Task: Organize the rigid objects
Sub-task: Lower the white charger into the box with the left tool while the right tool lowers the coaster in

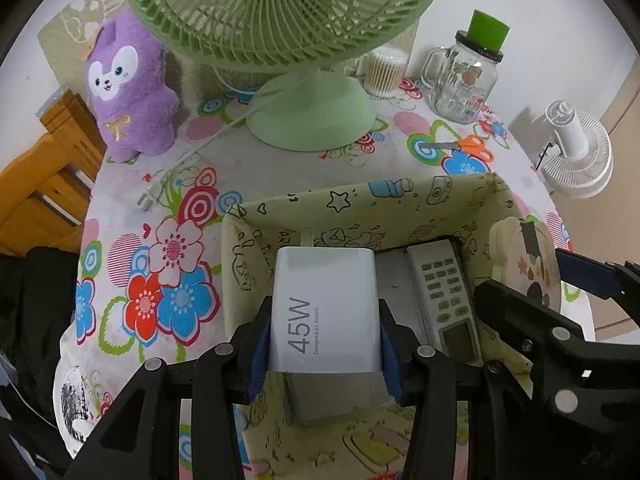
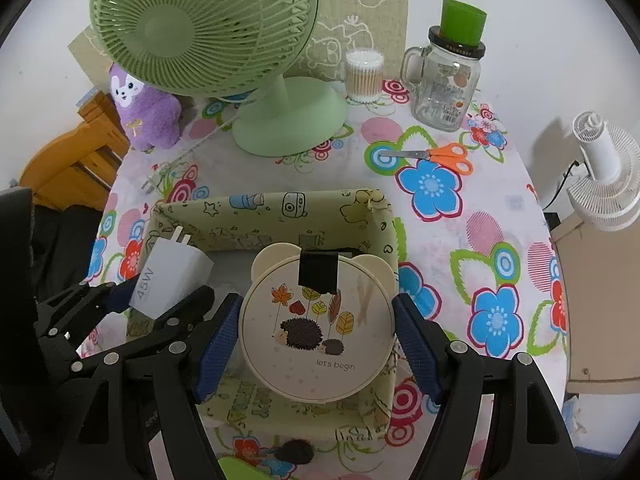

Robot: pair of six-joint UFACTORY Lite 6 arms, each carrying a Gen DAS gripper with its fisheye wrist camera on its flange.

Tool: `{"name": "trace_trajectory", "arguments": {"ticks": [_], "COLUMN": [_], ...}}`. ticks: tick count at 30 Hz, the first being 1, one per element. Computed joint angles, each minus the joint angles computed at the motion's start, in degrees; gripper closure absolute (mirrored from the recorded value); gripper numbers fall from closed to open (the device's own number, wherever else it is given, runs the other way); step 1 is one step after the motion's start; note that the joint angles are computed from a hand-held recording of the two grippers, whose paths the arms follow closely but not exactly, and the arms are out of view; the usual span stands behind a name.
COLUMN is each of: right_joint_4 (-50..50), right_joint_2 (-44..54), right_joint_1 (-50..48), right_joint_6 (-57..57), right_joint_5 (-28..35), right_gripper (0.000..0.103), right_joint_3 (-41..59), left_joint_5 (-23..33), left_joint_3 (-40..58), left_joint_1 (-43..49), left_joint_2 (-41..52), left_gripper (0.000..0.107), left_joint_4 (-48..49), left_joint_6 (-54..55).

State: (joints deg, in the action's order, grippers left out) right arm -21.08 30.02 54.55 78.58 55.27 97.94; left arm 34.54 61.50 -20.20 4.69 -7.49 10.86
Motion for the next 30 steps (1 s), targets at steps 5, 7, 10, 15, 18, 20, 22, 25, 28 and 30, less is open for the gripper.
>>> {"name": "trace_trajectory", "arguments": {"ticks": [5, 7, 10, 15, 18, 20, 22, 25, 28, 30], "right_joint_4": [0.5, 0.6, 0.4, 0.5, 0.5, 0.5, 0.5, 0.4, 0.2, 0.2], "right_joint_2": [1.7, 2.4, 3.4, 2.7, 2.9, 3.1, 3.0, 2.7, 2.7, 3.5], "right_joint_1": [-0.7, -0.8, -0.8, -1.0, -1.2, -1.1, -1.0, -0.7, -0.3, 0.1], "right_joint_6": [-0.9, -1.2, -1.4, 0.1, 0.1, 0.1, 0.3, 0.6, 0.8, 0.6], "right_joint_5": [0.3, 0.9, 2.1, 1.5, 1.8, 2.1, 2.2, 2.2, 2.4, 3.1], "right_gripper": [0.026, 0.026, 0.026, 0.026, 0.026, 0.026, 0.026, 0.026, 0.026, 0.026], "right_joint_3": [1.3, 2.3, 3.7, 2.7, 3.0, 3.3, 3.4, 3.2, 3.6, 5.1], "left_joint_5": [-0.7, -1.4, -2.1, -1.9, -1.4, -1.0, -0.5, -1.0, 0.2, 0.8], "left_joint_3": [1.6, 1.8, 2.3, 3.0, 2.9, 2.6, 2.1, 1.0, 0.4, -0.2], "left_joint_1": [-0.4, -1.4, -2.4, -1.6, -1.5, -1.4, -1.4, -2.1, -0.7, -0.4], "left_joint_2": [3.8, 4.5, 5.4, 5.4, 4.6, 3.8, 2.6, 0.6, -0.8, -2.0], "left_gripper": [0.059, 0.059, 0.058, 0.036, 0.031, 0.030, 0.028, 0.023, 0.022, 0.020], "left_joint_4": [-1.3, -0.3, 0.8, -2.6, -2.6, -2.7, -2.8, 1.2, -1.4, -2.0], "left_joint_6": [1.1, 0.3, -0.7, 3.0, 3.3, 3.6, 3.9, 0.6, 3.5, 4.8]}}
